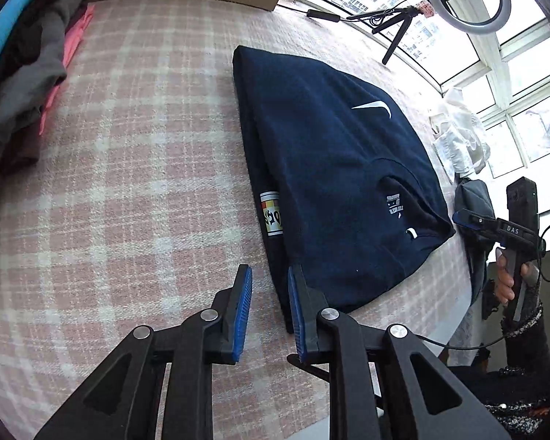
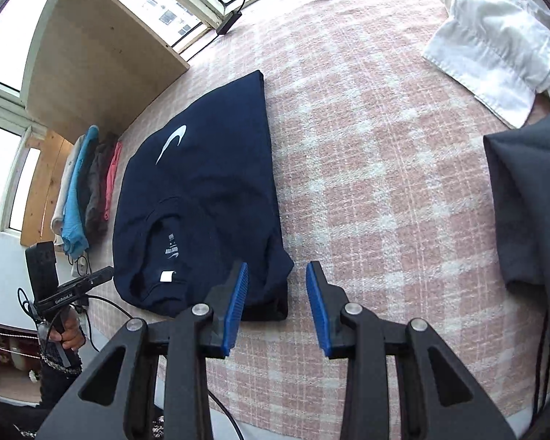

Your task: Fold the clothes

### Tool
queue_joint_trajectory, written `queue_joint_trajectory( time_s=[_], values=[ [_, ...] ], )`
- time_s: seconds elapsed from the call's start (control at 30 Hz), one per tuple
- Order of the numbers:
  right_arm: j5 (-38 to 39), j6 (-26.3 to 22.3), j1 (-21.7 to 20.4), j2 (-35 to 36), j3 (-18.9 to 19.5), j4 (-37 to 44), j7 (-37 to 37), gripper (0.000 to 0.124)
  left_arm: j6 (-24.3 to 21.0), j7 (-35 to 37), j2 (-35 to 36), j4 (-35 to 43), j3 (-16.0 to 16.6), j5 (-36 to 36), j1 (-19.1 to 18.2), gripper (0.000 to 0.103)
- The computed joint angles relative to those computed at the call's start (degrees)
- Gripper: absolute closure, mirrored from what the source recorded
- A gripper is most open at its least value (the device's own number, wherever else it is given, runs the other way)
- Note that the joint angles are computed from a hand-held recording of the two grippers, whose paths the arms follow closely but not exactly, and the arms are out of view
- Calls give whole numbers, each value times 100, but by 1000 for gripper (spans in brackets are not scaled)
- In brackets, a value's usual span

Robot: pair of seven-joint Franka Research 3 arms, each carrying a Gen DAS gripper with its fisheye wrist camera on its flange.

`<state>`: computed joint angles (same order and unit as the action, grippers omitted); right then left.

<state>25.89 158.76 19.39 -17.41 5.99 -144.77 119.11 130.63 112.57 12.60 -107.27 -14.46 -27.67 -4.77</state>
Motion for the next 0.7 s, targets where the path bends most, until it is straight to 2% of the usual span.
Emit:
queue_joint_trajectory(
  time_s=[0.07,0.13,0.2,0.3,0.43,0.5,0.6,0.7],
  values=[
    [299,235,156,26,-87,-91,-189,91,-148,162,-110,43,-60,-111,-1,83],
    [181,562,57,-100,58,-293,-2,91,-330,242,-57,232,-145,-278,-89,75],
    [-111,785,-178,-300,353,-513,122,91,-552,247,224,608,-280,-222,-304,75],
    [-1433,70,-649,-516,755,-430,471,91,-605,244,724,1243,-466,389,-780,75],
    [-2138,-332,-560,-452,731,-226,127,91,-1422,-272,1819,2791,-589,996,-1266,75],
    [-2552,-453,-637,-318,792,-136,113,91,-1995,-510,2358,3606,-652,1112,-1416,71],
    [-2612,-252,-462,-92,601,-102,-212,91,-2628,-809,2966,4528,-644,1355,-1675,69],
    [-2792,-183,-444,114,575,-12,-371,91,-2806,-984,3203,4806,-694,1271,-1710,73]
  ],
)
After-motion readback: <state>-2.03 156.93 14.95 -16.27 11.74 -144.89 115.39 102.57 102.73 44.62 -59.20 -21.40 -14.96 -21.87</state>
